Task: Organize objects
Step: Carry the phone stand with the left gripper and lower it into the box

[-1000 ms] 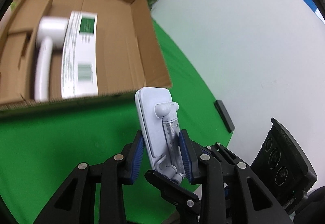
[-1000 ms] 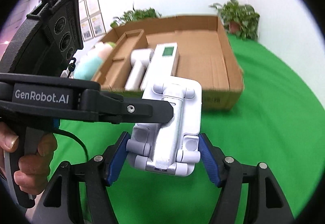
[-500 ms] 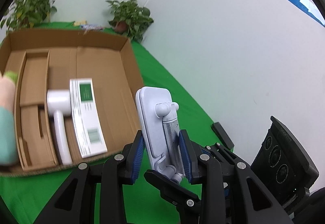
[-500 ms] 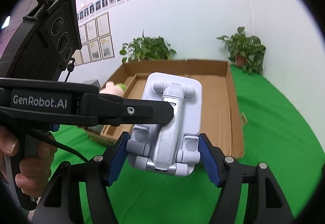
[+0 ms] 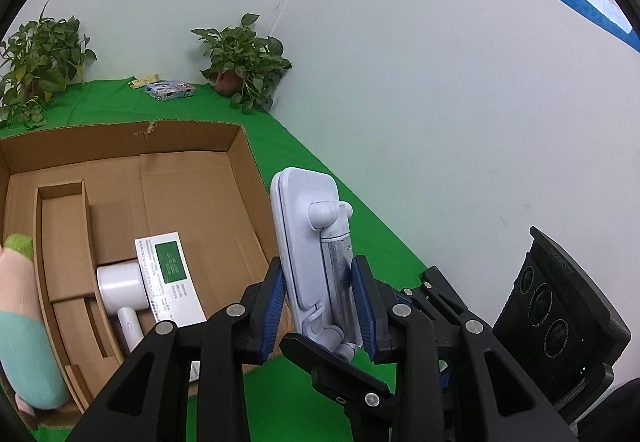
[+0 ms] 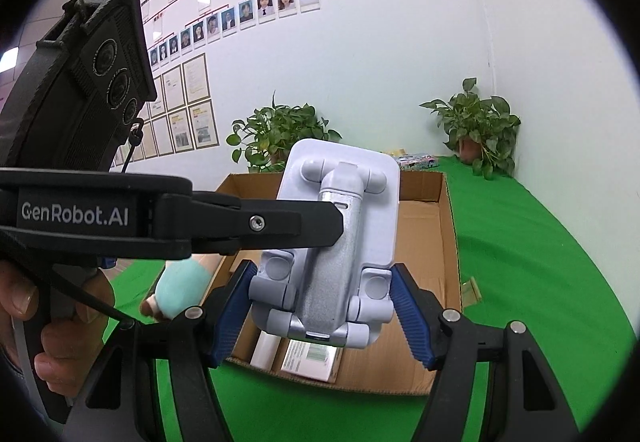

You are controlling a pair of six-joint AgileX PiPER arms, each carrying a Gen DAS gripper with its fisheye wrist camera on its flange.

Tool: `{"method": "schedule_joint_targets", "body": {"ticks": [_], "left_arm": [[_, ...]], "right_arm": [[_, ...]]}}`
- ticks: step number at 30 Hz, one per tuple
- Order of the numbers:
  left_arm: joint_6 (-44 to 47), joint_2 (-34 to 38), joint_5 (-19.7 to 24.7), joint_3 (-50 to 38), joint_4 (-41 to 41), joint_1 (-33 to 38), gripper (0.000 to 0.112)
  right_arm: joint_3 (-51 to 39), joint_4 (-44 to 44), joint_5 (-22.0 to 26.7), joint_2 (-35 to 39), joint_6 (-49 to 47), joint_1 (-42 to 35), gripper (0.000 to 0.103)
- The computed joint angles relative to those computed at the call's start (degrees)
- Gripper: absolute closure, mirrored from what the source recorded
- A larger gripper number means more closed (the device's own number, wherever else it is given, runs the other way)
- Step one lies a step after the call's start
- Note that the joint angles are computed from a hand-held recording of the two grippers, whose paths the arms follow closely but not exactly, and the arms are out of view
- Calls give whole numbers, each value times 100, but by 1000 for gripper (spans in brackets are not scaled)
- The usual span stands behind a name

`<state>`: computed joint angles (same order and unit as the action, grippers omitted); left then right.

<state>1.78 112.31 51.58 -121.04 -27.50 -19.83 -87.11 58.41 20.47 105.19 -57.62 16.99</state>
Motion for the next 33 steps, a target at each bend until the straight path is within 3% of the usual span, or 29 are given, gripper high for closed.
{"method": "schedule_joint_targets", "body": {"ticks": [10,23,33], "left_arm": [[-166,1371,617,-1541,-77,181,82],[-391,2929,1231,-3110,-308,397,82],[-184,3087,994,-2419,-657,461,82]], "right_arm": [[-968,-1183,412,802,1430,-18,36],[-1767,-2047,982,1565,2466,-44,36],[-1838,-2366,1265,1892,2855,-47,36]]}}
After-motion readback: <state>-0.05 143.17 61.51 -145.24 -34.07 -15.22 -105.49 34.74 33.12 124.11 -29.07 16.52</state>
